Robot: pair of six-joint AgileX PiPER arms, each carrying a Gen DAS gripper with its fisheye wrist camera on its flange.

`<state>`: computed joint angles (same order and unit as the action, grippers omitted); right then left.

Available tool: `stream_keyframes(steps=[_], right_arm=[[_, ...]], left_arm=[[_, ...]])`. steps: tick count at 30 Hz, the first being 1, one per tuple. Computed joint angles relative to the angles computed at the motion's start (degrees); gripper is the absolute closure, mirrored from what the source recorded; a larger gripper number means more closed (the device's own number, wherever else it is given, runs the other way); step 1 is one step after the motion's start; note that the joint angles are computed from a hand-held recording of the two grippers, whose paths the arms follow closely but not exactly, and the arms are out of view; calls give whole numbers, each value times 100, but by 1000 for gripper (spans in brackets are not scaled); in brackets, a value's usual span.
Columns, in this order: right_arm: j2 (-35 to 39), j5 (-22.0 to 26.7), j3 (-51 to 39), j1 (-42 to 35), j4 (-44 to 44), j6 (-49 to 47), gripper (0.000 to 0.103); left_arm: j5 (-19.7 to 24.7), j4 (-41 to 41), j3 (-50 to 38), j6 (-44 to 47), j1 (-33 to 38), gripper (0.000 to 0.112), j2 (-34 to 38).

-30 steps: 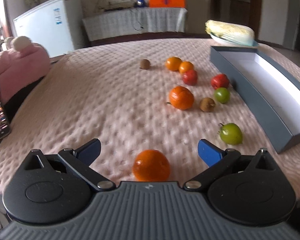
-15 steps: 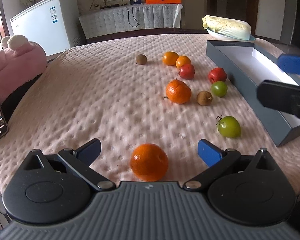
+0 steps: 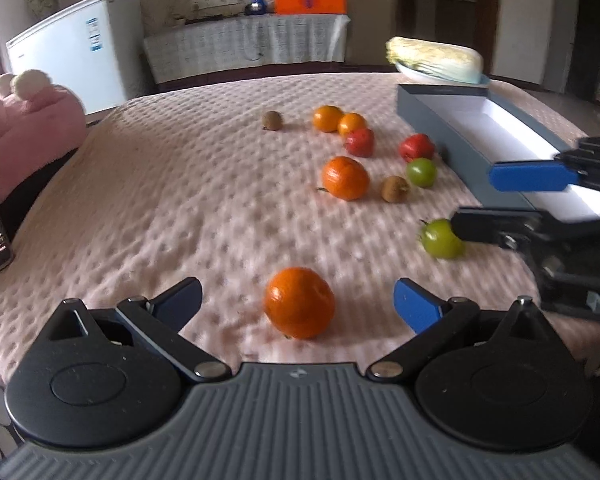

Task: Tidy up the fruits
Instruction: 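Close left tool on the large orange while right tool grasps the green tomato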

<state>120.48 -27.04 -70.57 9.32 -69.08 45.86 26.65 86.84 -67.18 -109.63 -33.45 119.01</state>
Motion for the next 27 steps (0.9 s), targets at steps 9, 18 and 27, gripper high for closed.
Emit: stream_keyframes(steps=[9, 18, 27], right_arm=[[142, 238, -257, 120, -507, 635, 53], [198, 354, -357, 158, -648, 851, 53], [316, 440, -545, 203, -1246, 1410, 61]], left_arm=[[-51, 145, 0, -95, 11, 13, 63], [-267, -41, -104, 190, 93, 29, 144], [-585, 155, -19, -28, 251, 60, 97]])
